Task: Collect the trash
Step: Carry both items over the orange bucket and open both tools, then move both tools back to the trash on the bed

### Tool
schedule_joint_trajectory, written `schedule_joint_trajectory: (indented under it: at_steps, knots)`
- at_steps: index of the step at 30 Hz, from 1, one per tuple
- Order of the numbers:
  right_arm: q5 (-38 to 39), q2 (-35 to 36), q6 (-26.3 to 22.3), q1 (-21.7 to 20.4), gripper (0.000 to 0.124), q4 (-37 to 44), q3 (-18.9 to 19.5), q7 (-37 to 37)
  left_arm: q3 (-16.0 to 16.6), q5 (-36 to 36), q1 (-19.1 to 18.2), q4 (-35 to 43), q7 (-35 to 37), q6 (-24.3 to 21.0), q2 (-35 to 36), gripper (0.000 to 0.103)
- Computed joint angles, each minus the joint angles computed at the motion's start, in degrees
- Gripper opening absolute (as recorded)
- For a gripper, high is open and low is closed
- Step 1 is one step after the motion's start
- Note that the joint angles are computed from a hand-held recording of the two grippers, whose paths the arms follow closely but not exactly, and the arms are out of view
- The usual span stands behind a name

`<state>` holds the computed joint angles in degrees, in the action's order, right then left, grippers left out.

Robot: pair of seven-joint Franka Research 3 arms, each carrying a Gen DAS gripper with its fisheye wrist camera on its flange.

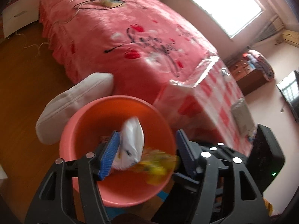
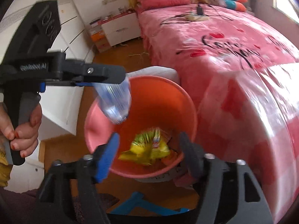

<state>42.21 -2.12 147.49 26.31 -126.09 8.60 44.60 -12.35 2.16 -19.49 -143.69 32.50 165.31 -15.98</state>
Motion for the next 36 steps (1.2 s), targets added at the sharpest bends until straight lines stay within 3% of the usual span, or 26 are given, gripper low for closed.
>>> schedule_joint_trajectory:
  at_steps: [3, 10, 18, 27, 36]
  knots:
    - [1.8, -1.8, 3.3, -0.4, 0.086, -2.1, -0.6, 0.1, -2.3, 4.6, 2.7, 1.4, -3.0, -3.1, 0.6, 0.079]
    - [11.1, -5.6, 8.4, -1.6, 0.092, -4.8, -3.5, -2.4, -3.8, 10.3, 3.2, 6.2, -5.3, -5.1, 3.8, 0.081]
    - [16.0, -7.0, 10.7, -2.6, 0.093, -6.1, -5.4, -4.6, -3.9, 11.7, 1.3, 12.7, -4.1, -6.6, 9.4, 0.085]
    - [25.6, -9.8, 14.1, -2.5, 0.094, -7.7, -6.9, -12.7, -4.7, 16.3, -0.6, 21.4, -3.3, -8.9, 15.5, 0.085]
    - [32.5, -12.2, 14.7, -4.4, 0.094, -9.1, -8.8, -16.3, -4.7, 18.5, -3.0, 29.2, -2.6, -11.7, 21.0, 0.085]
